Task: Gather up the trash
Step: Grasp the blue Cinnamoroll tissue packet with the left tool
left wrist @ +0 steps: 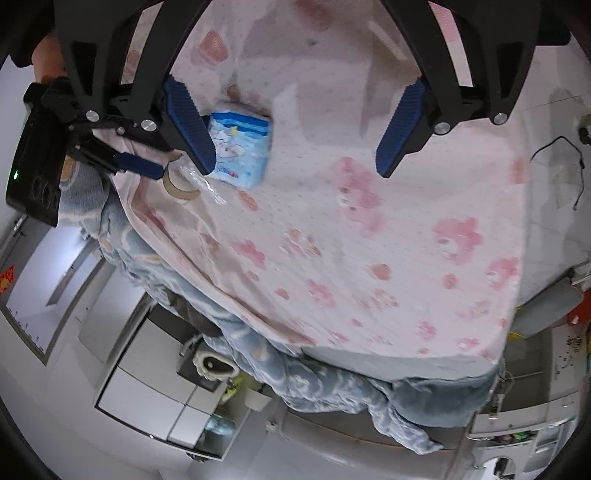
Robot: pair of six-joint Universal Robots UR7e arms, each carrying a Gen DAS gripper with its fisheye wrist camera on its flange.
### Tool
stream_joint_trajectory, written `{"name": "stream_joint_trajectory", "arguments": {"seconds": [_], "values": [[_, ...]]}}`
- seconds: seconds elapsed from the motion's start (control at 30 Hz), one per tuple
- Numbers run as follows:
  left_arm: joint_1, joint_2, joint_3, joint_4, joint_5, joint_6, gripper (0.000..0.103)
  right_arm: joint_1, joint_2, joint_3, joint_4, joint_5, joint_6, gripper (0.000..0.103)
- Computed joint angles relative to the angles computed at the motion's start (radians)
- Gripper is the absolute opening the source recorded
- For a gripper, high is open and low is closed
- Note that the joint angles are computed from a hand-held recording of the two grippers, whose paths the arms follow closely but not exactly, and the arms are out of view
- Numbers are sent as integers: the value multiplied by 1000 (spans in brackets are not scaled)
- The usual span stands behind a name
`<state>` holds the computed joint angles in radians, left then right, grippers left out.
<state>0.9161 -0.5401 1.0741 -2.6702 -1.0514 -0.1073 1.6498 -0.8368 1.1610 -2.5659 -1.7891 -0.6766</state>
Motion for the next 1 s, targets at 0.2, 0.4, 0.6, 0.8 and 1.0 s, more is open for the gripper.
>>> {"name": "stream_joint_trajectory", "arguments": {"seconds": [0.2, 0.4, 0.6, 0.8, 1.0], "values": [[5, 87, -105, 64, -33, 30, 91, -26, -9, -20, 9, 29, 26, 61], [4, 140, -170, 129, -49, 67, 91, -35, -12, -26, 4, 42, 31, 61], [1, 179, -227, 195, -49, 88, 90, -39, -14, -27, 11, 41, 40, 61], [10, 194, -277, 269, -61, 32, 82, -31, -7, -27, -13, 12, 14, 61], [24, 217, -353, 342, -118, -28, 66, -23, 1, -29, -25, -17, 5, 61]]}}
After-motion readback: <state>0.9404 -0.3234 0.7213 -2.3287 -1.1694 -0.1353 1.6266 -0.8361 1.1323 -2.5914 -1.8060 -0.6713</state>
